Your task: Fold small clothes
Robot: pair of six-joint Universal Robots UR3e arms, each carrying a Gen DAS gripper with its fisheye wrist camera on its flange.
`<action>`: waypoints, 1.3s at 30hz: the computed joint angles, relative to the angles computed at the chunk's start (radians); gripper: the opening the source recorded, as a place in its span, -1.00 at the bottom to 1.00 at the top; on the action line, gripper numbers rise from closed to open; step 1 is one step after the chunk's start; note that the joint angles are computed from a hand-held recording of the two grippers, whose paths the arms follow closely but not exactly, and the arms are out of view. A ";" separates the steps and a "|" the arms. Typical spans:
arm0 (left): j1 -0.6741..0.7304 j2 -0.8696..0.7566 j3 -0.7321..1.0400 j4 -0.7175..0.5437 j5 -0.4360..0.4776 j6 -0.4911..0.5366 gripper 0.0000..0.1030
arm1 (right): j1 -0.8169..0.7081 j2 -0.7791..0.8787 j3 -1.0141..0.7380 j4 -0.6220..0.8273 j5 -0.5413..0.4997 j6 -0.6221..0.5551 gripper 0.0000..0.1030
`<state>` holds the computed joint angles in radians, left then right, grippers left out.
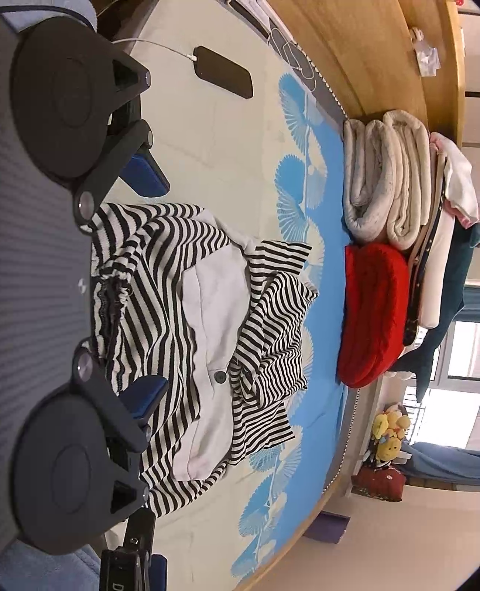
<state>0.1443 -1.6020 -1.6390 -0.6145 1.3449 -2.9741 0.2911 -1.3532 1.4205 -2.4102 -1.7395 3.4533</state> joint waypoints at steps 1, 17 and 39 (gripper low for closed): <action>-0.002 0.002 -0.003 0.001 0.002 -0.002 0.99 | 0.005 -0.005 0.005 -0.001 -0.005 0.002 0.65; -0.036 -0.073 0.045 -0.013 0.064 -0.004 0.99 | -0.020 -0.005 0.032 -0.012 0.017 0.008 0.65; 0.043 -0.858 1.032 -0.657 0.019 0.027 0.98 | -0.369 0.211 0.199 -0.178 0.237 0.072 0.74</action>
